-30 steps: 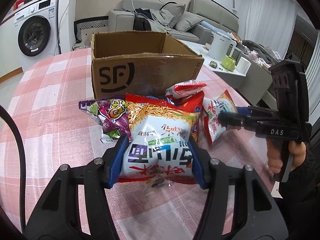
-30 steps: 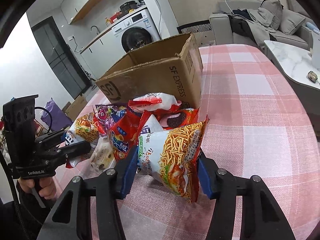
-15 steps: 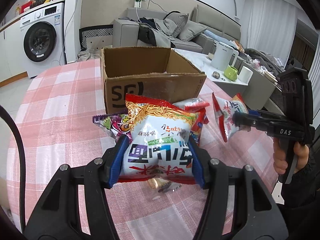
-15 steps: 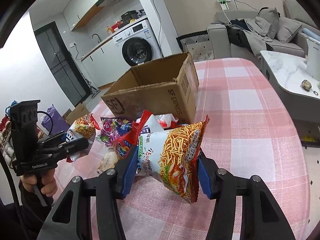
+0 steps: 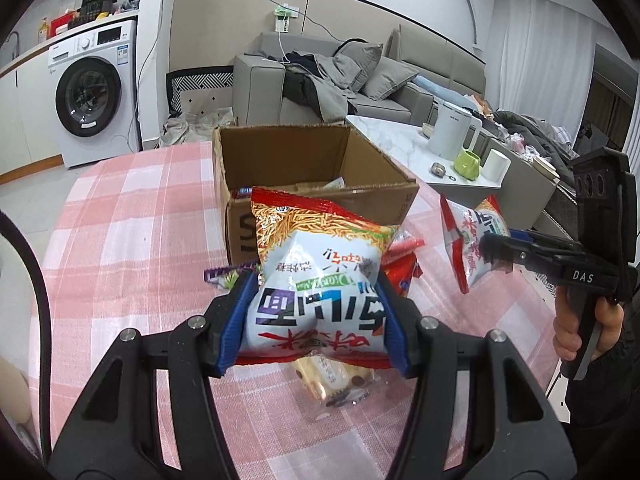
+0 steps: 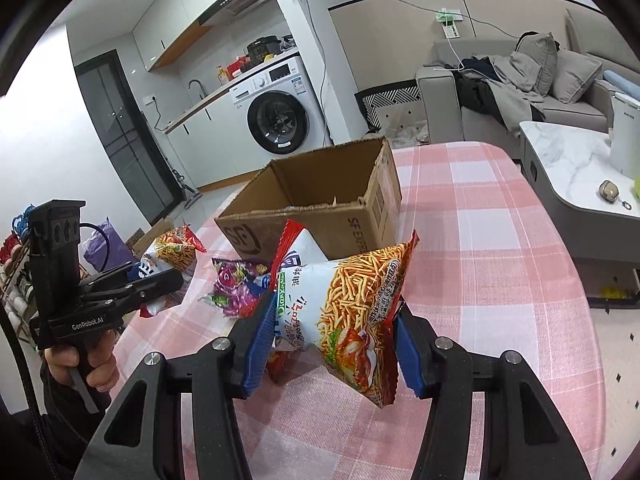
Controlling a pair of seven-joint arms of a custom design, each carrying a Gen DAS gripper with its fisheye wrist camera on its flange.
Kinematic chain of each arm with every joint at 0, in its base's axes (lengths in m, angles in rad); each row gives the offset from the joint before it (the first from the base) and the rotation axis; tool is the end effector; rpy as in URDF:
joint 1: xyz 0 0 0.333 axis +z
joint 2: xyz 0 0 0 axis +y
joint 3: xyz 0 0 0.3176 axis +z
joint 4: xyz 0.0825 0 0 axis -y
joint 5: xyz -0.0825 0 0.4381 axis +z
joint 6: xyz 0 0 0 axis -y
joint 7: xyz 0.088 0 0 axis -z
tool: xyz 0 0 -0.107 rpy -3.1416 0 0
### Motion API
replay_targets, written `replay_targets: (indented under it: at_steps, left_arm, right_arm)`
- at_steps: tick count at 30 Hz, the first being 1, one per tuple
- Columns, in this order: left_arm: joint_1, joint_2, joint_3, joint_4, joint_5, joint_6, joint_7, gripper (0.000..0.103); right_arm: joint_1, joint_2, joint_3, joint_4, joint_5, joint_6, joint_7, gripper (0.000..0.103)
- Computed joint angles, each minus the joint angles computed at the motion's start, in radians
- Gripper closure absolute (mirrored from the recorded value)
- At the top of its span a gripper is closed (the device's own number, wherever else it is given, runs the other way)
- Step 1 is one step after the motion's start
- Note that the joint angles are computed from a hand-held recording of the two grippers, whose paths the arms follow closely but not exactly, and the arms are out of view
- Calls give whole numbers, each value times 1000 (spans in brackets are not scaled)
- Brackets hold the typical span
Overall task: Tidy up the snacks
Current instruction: 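Lift both noodle bags and carry them over the box with both grippers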
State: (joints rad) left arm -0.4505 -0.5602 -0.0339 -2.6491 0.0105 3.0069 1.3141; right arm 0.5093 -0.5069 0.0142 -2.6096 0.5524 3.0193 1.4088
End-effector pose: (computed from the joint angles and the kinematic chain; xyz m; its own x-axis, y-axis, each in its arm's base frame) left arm 0.4074 -0.2160 0.5054 -0.3163 -0.9323 0.1753 -0.6287 0.0676 -0.7747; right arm 0.4265 0.2015 0.4951 0.3086 -0.8912 -0.3325 -0.6791 0.0383 -0.7331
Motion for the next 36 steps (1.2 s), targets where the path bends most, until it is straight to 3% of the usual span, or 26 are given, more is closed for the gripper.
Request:
replay_targets:
  at_steps: [19, 36]
  left_arm:
    - [48, -27, -10, 45, 25, -44, 9, 48]
    - [130, 175, -67, 251, 46, -43, -31, 48]
  right_arm:
    - [-47, 65, 48, 109, -69, -6, 52, 48]
    - [-81, 178, 62, 248, -99, -27, 67, 48]
